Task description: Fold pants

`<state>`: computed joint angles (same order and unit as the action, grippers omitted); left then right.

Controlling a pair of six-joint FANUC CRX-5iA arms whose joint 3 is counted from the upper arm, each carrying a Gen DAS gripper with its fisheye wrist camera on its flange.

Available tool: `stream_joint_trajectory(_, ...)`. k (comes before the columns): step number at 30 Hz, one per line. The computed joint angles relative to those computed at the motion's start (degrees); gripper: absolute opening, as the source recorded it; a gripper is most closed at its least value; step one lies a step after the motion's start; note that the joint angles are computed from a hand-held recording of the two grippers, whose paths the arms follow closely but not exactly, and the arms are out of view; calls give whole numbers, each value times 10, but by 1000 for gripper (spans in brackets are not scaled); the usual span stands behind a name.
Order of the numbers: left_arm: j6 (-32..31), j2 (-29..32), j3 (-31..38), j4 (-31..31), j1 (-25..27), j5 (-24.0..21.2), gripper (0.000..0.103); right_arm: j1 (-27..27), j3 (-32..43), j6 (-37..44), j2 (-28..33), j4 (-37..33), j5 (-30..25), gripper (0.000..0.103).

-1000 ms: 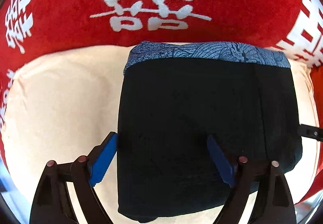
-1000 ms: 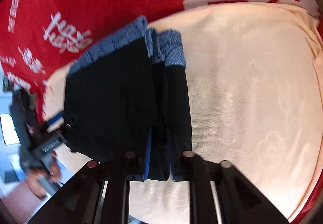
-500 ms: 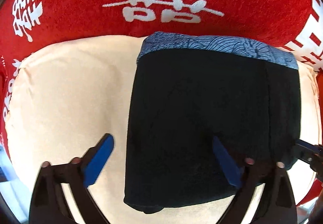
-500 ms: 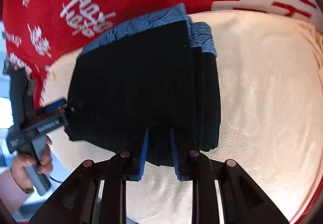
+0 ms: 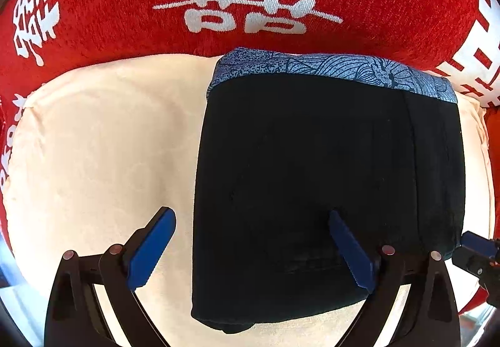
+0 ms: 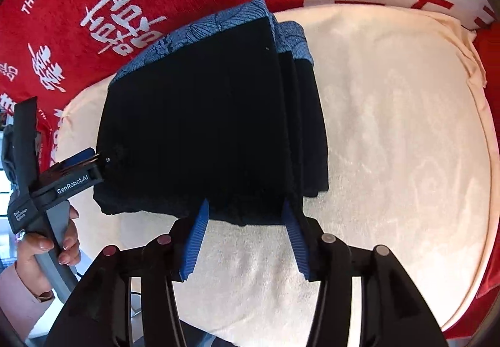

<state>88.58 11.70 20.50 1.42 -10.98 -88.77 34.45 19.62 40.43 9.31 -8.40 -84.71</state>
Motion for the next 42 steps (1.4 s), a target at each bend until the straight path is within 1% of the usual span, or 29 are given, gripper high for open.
stream_joint_trajectory(4,-4,3,3,1,1,-1,99,0,6,-10,0,-6,-9,67)
stream_joint_trajectory(8,-5,3,5,5,3,-4,99,3,11,-12,6,-3,-15,68)
stream_joint_trajectory(11,-7,4,5,7,4,-5,99,-2,8,-17,2,-5,-14,72)
stream_joint_trajectory(18,-10,7,10,2,2,-10,99,-10,4,-20,-3,-6,-10,73)
stream_joint_trajectory(21,-7,8,10,3,2,-11,99,-13,4,-18,-3,-8,-8,75)
stream_joint_trajectory(22,-6,10,12,2,2,-14,102,-14,3,-18,-4,-9,-6,77)
stream_joint_trajectory(23,-5,11,13,4,2,-15,102,-15,2,-17,-5,-10,-5,78)
stream_joint_trajectory(30,-5,17,17,8,1,-20,102,-23,-7,-16,-11,-17,0,80)
stream_joint_trajectory(36,-5,25,20,22,8,-25,102,-32,-13,-10,-13,-13,5,80)
stream_joint_trajectory(39,-22,31,30,30,14,-29,102,-39,-11,1,-11,-18,6,81)
stream_joint_trajectory(42,-47,32,28,65,36,-9,102,-57,-13,26,-13,-35,23,82)
